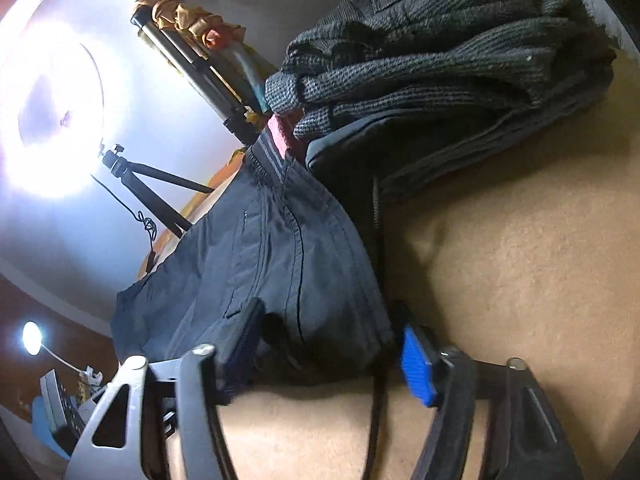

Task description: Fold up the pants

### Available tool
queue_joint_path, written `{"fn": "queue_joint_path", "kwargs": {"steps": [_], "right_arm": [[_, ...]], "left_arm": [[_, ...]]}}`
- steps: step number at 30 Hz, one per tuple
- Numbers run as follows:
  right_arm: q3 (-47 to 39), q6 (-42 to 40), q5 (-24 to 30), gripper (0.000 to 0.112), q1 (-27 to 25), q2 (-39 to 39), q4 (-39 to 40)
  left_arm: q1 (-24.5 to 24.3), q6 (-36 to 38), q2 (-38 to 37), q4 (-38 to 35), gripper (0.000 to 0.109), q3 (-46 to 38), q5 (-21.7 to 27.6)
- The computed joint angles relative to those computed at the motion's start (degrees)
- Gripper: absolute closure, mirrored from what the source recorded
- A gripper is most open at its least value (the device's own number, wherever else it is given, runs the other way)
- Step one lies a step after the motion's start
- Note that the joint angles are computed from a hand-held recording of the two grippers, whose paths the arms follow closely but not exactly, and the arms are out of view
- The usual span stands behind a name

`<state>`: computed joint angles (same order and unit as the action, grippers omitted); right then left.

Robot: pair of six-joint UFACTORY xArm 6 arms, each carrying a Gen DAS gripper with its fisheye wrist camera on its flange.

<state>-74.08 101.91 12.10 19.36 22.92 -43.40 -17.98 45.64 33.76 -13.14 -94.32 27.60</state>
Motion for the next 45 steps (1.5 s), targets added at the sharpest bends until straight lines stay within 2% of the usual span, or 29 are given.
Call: {"fn": "queue_joint_path", "kwargs": {"steps": [1, 3, 5, 7, 9, 13, 16, 20, 24, 25, 27, 29, 31, 33, 35, 36, 37, 39, 41, 43, 45], "right_arm": [[-0.1, 0.6, -1.1, 0.064, -0.3, 0.5, 0.3], [-0.5, 2.2, -1.6, 0.076, -0.6, 0.9, -0.2], [-1.0, 5.9, -1.6, 0.083, -0.7, 0.9, -3.9], [-1.2, 8.2, -0.8, 0.097, -0.6, 0.1, -7.0], [-1.5, 9.5, 0.1, 0.103, -0.3, -0.9, -9.9], [-3.1, 5.2, 4.9, 0.106, 1.8, -3.5, -11.0], [-2.3, 1.8, 7.2, 0.107, 3.0, -5.8, -9.7], [1.3, -3.4, 11.1, 0.108, 5.0, -10.5, -7.1], [6.2, -3.4, 16.5, 0.112, 7.9, -17.1, -9.5], [7.7, -3.5, 18.2, 0.112, 9.1, -19.2, -9.9], [9.6, -3.9, 20.4, 0.112, 10.7, -21.7, -9.7], [11.0, -4.8, 23.9, 0.112, 12.5, -23.4, -9.0], [12.1, -4.1, 27.1, 0.112, 13.7, -24.5, -9.5], [14.3, -4.8, 24.4, 0.112, 12.5, -25.8, -8.8], [17.0, -5.4, 21.4, 0.107, 11.2, -27.2, -5.7], [18.2, -6.3, 19.8, 0.099, 10.7, -27.6, -3.9], [19.0, -6.8, 18.6, 0.082, 10.4, -27.8, -2.7], [19.9, -7.9, 16.8, 0.075, 10.0, -27.5, -0.3], [20.3, -8.9, 15.2, 0.071, 9.9, -26.6, 2.6], [20.5, -8.6, 14.3, 0.067, 9.9, -25.7, 4.2], [21.2, -8.5, 11.1, 0.060, 9.4, -24.4, 7.1]], "left_arm": [[-0.2, 1.1, -0.3, 0.0, 0.098, 0.9, -1.2], [-0.5, 2.4, -0.8, -0.5, 0.102, 1.9, -2.5], [-0.2, 3.4, -1.0, -4.1, 0.104, 1.5, -1.8], [0.3, 4.5, -1.7, -7.9, 0.104, 1.4, -0.9], [0.7, 6.0, -3.1, -10.9, 0.105, 1.9, -0.4], [1.0, 7.9, -6.0, -12.5, 0.106, 4.2, -0.9], [1.3, 9.1, -8.3, -15.3, 0.106, 5.8, 0.7], [0.6, 12.1, -12.2, -17.3, 0.106, 10.2, 1.4], [-1.1, 13.5, -16.8, -19.1, 0.106, 15.9, 1.7], [-1.0, 14.6, -17.4, -21.1, 0.108, 16.1, 3.4], [-1.5, 16.3, -19.0, -24.3, 0.109, 17.3, 5.4], [-3.7, 17.9, -20.9, -24.0, 0.109, 20.7, 1.7], [-4.4, 16.6, -20.5, -23.3, 0.109, 20.6, 2.0], [-4.5, 15.6, -20.5, -23.8, 0.109, 20.8, 2.3], [-4.7, 16.1, -21.1, -24.8, 0.109, 21.9, 0.5], [-4.4, 15.5, -21.1, -24.5, 0.109, 22.1, 0.1], [-4.1, 14.6, -21.5, -24.2, 0.109, 22.6, 0.1], [-3.3, 12.1, -21.1, -21.3, 0.107, 22.8, -1.0], [-2.9, 11.0, -21.1, -18.0, 0.101, 23.7, -2.7], [-2.4, 9.9, -20.9, -15.2, 0.086, 24.3, -3.8], [-1.8, 8.6, -20.2, -13.0, 0.075, 24.3, -4.3]]}}
